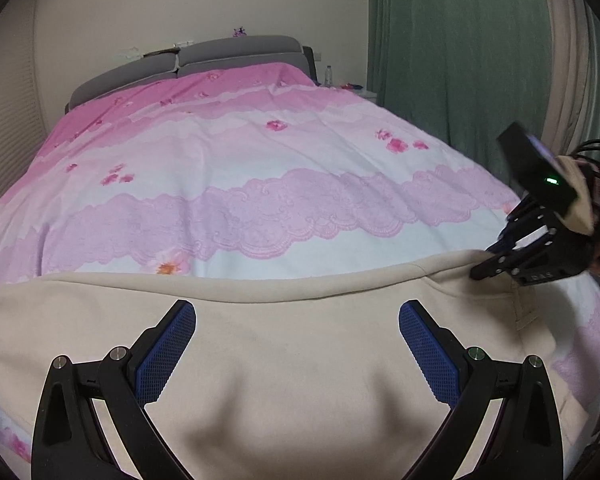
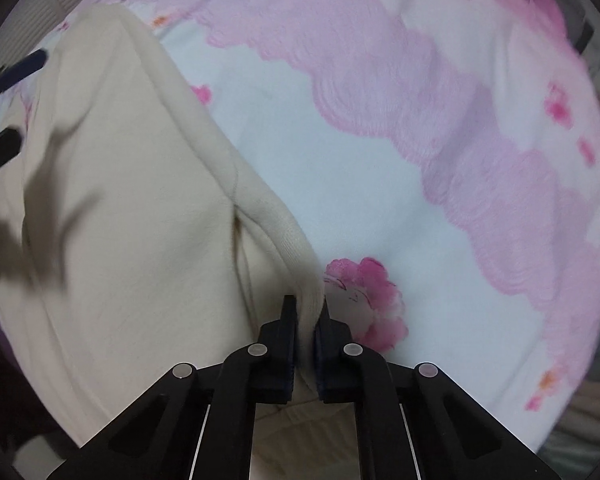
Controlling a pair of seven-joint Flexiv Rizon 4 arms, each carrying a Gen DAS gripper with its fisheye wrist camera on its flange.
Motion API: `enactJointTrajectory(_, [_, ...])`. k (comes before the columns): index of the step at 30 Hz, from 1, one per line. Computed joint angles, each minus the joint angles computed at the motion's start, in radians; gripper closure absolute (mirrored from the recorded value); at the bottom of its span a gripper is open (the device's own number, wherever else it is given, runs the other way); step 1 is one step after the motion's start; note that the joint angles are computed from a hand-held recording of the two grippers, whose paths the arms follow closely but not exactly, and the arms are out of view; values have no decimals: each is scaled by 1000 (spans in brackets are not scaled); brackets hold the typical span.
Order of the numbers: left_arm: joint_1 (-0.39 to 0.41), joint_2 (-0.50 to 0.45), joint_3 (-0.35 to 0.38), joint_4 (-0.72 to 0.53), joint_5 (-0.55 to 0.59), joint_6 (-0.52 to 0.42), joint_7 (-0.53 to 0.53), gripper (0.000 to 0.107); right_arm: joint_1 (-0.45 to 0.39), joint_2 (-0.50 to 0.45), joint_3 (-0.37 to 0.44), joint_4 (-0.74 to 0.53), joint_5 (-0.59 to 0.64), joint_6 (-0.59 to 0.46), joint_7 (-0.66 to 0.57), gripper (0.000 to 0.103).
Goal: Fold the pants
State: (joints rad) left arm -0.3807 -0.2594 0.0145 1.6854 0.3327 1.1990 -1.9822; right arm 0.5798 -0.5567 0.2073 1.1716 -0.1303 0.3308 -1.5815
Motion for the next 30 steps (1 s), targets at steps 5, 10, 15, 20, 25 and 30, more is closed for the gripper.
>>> enactJointTrajectory(5, [-1,113,-10,67,20,-4,-8,4,60,159,-14,209,-182,157,43,96])
enactJointTrajectory(10, [21,273,-52,167,60,-17,-31,4,104,319,24,403,-417,246,166,97])
enactJointTrajectory(15, [53,429,-103,283,100,-18,-59,4,149,423,60,577,-667,309,300,97])
enactJointTrajectory(20, [70,553,-156,420,76,3,-86,4,179,500,130,741,-887,266,418,97])
enactJointTrajectory(25, [100,613,-233,516,34,-2,-102,4,198,543,189,880,-986,235,510,97])
enactJointTrajectory(30, [118,620,-313,562,35,-17,-122,4,214,564,217,978,-1028,191,549,97])
